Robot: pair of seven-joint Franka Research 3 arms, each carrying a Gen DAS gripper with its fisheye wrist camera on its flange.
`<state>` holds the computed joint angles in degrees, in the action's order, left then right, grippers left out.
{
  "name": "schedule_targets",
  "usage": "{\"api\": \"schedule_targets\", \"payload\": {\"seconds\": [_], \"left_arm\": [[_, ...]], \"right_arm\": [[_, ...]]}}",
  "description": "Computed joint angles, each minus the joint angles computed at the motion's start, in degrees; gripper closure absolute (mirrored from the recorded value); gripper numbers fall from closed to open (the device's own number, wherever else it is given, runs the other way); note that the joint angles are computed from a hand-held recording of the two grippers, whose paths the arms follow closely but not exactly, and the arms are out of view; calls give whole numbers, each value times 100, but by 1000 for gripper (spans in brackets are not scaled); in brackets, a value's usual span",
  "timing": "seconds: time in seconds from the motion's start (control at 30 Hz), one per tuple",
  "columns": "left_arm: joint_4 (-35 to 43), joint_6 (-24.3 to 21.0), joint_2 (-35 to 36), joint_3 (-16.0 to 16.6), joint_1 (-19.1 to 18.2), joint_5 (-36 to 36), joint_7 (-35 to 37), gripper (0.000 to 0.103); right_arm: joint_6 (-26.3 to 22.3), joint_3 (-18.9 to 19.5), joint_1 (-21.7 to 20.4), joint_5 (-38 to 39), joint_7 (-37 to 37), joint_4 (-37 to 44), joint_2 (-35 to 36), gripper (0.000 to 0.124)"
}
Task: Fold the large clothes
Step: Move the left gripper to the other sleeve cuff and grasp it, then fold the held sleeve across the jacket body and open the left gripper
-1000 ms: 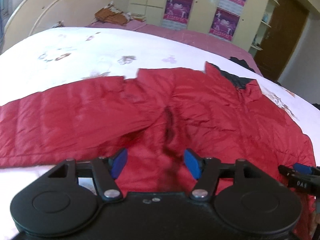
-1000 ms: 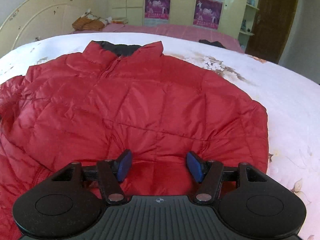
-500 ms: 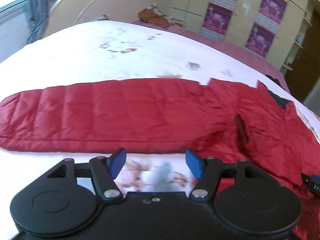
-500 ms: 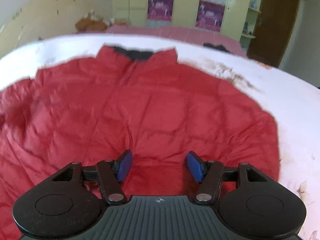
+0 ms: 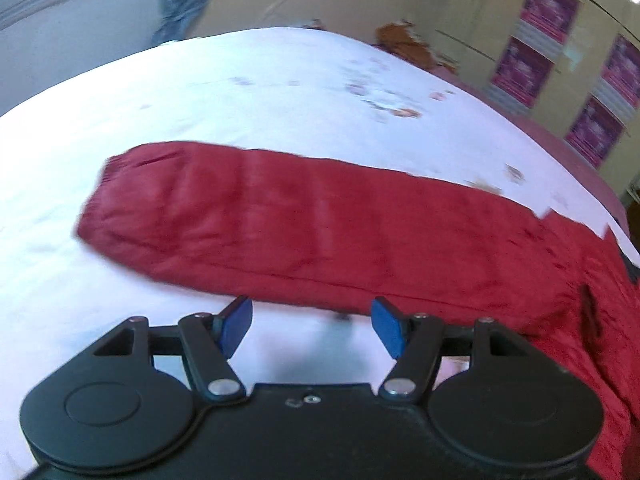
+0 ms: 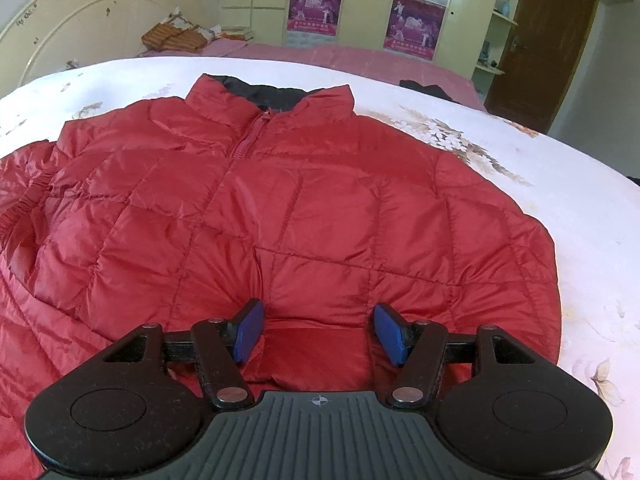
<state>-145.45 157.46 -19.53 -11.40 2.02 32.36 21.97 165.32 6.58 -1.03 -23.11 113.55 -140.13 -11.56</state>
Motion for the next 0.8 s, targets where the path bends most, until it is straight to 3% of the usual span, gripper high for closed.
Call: {"api": "schedule_targets", "payload": {"seconds": [0.2,0.3,0.37,0.47,0.5,0.57,0.63,0.67,0.8], "left_arm": [[-502,302,-377,172,279,-238,-432,39],[-724,797,-384,280,455,-431,-636,41],[-812,1164,-350,156,756,-335,-865,41],[-765,1616,-158,-198,1341,-46,-1304,42],[-737,1756,-105,-422,1644,133,-1553,46],[-683,1989,-42,-952,2338,591,-2123,60],[-605,2100,-31,-1609,3147,1137,-2809,89],[-581,2201,-1,-1801,3413,1338,-3086,91],[-451,2269,-123,-2195,3819,1924,-3555,98]], "right_arm": [[-135,89,-50,-285,258,68,5,63],[-164,90,-43,-401,394,88,17,63],[-177,81,-30,-466,456,96,21,63],[-195,63,-7,-520,539,93,12,63],[-205,55,1,-520,558,95,11,63],[-218,43,13,-520,596,99,11,63],[-237,33,25,-521,606,111,14,63],[-256,38,26,-543,623,121,15,63],[-347,51,37,-665,712,185,20,63]]}}
